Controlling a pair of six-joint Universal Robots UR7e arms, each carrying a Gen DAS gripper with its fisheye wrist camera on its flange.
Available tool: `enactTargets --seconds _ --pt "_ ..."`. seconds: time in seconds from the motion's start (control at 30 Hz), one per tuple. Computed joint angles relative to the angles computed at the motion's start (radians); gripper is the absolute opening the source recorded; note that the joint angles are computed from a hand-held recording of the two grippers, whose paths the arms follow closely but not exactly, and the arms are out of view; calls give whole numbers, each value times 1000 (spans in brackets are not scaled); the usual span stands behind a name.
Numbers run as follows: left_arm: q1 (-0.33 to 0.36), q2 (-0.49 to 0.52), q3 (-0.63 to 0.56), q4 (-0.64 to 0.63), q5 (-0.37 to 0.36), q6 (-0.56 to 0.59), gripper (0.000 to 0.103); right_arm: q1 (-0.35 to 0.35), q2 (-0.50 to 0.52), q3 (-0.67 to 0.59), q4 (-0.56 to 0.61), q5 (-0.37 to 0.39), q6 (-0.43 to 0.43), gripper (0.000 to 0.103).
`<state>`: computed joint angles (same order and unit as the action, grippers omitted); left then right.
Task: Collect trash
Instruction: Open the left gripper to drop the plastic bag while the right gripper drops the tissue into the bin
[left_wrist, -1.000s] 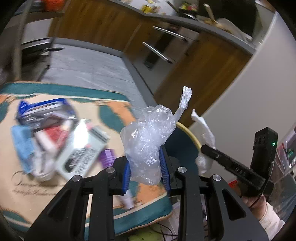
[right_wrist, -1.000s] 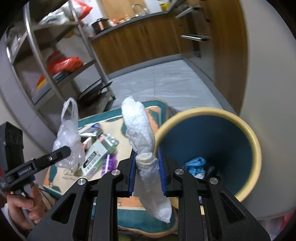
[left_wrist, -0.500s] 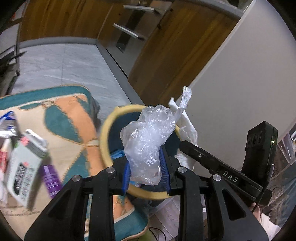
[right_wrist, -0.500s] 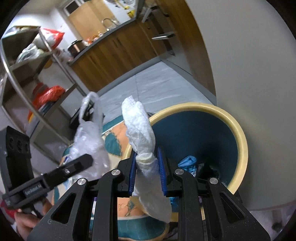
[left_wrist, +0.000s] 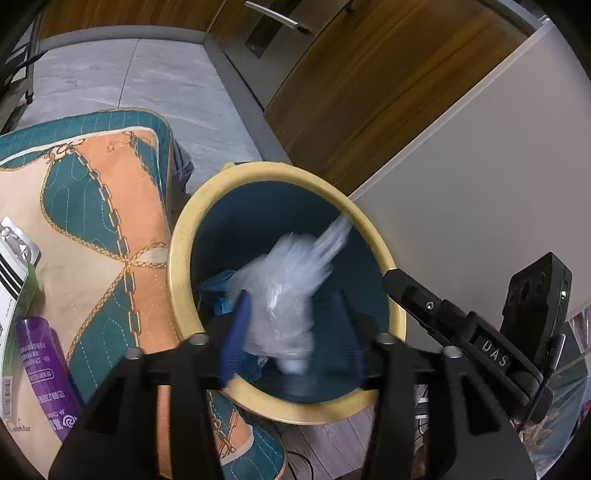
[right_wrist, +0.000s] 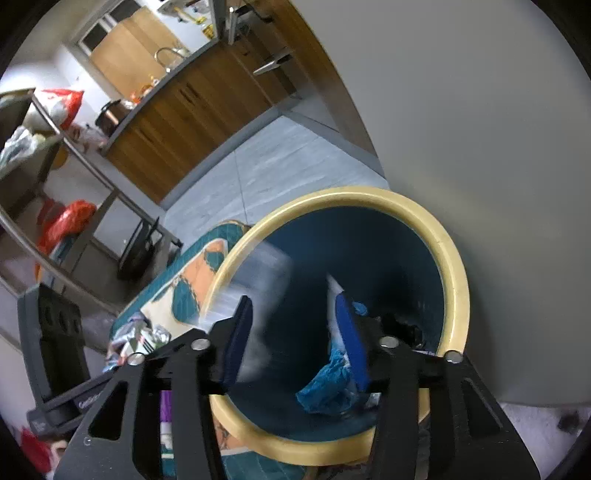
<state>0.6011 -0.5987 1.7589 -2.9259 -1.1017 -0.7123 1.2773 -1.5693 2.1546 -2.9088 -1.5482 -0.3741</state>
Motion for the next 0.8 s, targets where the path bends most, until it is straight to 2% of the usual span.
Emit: enactTargets --seconds 0.07,0.27,0.47,0.8 --pt "-2 -4 8 -14 3 3 60 3 0 0 -2 -3 -7 51" --pt "-9 -32 45 -50 40 17 60 10 -6 10 0 -7 -17 52" --pt "-34 -118 134 -64 90 7 62 16 -17 20 17 0 -28 52" --pt "-78 -272 254 18 222 -17 64 81 -17 45 26 -33 -104 53"
